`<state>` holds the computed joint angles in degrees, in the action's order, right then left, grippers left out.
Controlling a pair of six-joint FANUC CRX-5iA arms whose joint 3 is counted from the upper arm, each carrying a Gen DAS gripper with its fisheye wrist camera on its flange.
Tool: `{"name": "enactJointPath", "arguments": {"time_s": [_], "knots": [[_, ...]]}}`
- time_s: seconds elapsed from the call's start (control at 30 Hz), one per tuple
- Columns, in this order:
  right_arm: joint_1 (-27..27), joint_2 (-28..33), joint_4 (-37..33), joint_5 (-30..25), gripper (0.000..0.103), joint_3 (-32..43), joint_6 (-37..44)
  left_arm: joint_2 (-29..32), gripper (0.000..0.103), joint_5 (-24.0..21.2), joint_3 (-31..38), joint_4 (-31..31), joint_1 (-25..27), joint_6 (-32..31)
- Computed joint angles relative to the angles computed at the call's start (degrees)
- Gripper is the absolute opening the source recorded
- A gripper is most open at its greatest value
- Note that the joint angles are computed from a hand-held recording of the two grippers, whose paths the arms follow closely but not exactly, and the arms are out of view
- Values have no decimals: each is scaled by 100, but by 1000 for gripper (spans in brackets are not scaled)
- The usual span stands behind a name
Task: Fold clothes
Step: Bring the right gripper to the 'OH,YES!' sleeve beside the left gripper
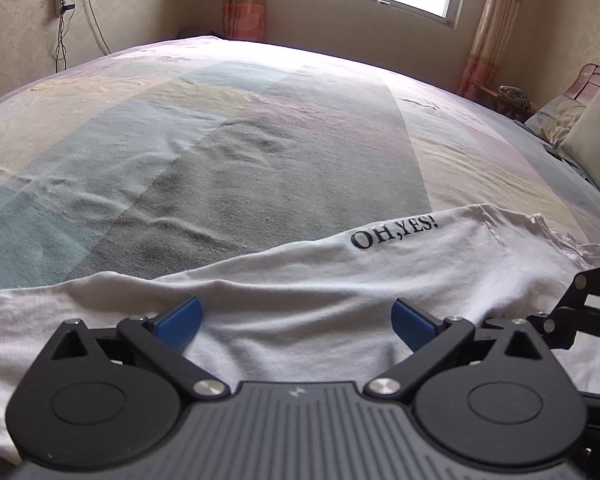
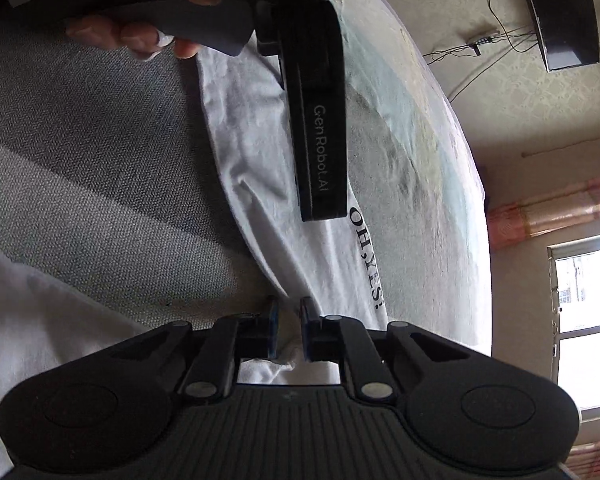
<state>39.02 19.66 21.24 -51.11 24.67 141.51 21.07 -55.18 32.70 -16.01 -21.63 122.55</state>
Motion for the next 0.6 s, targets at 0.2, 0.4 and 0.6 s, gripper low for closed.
{"name": "enactJointPath", "arguments": {"time_s": [0.2, 0.4, 0.6], "knots": [[5, -64, 167, 228, 3, -238, 546, -30, 101, 76, -64, 58, 29, 19], [-108, 463, -737, -1253, 3, 1280, -53, -11, 101, 44, -31, 7, 9, 33], [-515, 1561, -1831, -3324, 5, 3866, -920, -20, 101, 78, -54, 43, 28, 35]]}}
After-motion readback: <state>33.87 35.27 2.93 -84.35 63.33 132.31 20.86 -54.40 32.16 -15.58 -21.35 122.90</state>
